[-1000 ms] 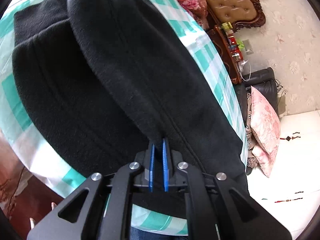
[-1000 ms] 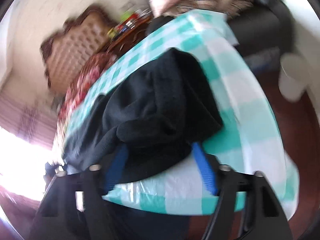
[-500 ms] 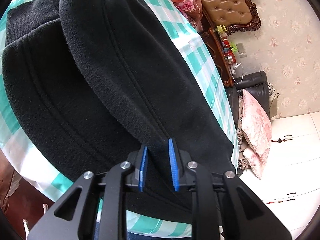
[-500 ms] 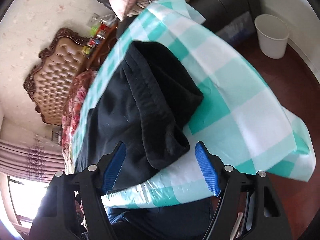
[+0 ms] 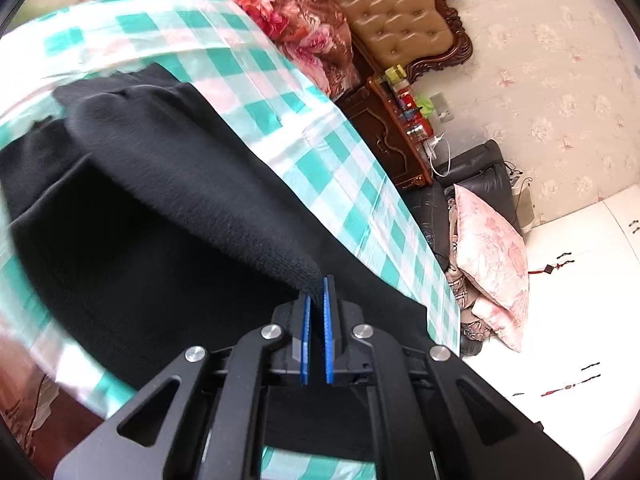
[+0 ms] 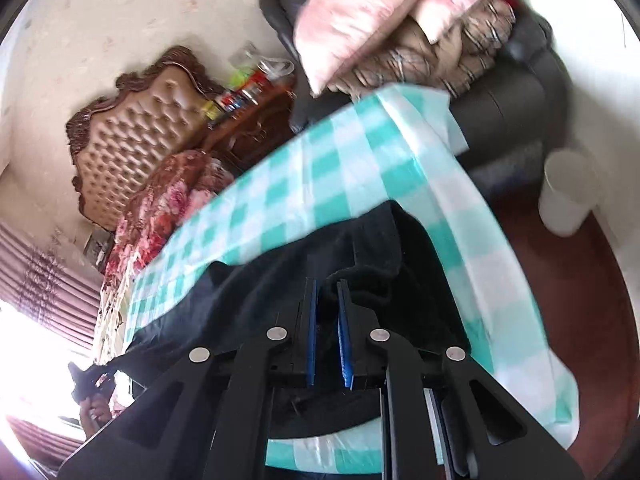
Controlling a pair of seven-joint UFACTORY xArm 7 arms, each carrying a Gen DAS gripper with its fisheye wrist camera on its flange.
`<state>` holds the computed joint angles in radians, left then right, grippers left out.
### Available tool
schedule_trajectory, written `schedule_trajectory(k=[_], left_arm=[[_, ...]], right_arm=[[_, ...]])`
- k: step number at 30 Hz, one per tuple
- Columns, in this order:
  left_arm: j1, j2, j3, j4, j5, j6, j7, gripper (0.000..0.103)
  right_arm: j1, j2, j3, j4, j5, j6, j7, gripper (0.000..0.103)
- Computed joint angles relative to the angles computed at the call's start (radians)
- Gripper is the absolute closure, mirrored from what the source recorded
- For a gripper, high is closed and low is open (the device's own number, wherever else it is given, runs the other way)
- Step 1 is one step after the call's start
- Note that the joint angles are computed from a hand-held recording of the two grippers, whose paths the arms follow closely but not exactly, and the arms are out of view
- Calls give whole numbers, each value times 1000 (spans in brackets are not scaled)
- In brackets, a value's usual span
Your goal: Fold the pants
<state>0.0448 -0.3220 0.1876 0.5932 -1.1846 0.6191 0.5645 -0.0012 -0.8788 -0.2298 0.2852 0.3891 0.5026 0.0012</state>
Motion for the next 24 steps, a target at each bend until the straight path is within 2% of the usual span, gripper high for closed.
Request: schedule_trajectory(k=[1, 3, 5, 8, 12, 15, 16, 18, 20, 21, 24], left_arm=[[9, -21, -7, -38, 26, -3, -26, 98], [19, -11, -11, -102, 97, 7, -67, 98], [15, 16, -1, -136, 92, 10, -57, 98], [11, 14, -2, -156, 35, -10, -21, 98], [3, -106, -12, -200, 19, -57, -27, 98], [-19, -52, 17, -203, 14, -44, -27, 98], [-17, -29, 28, -201, -3, -28, -25, 95], [1, -20, 49, -206, -51, -4, 35, 91], [34, -31, 53, -201, -71, -22, 59, 72], [48, -25, 59, -193, -86, -29, 69, 69], [104, 23, 80, -146, -94, -46, 91, 68]], right_arm=[[-46, 16, 3, -26, -25, 23, 14, 89], [-83, 95, -24, -43, -30, 39, 23, 90], [-88, 159, -49, -61, -22, 16, -13, 90], [-101, 138, -3, -67, -23, -2, -4, 90], [-127, 19, 59, -78, -42, 10, 5, 91], [-135, 162, 72, -69, -105, -27, 53, 91], [-125, 192, 59, -77, -117, -48, 63, 91], [-151, 168, 100, -89, -142, -44, 80, 91], [-160, 160, 120, -88, -176, -26, 97, 90], [-164, 170, 126, -83, -190, -25, 106, 90], [-160, 186, 120, -78, -200, -30, 129, 86]])
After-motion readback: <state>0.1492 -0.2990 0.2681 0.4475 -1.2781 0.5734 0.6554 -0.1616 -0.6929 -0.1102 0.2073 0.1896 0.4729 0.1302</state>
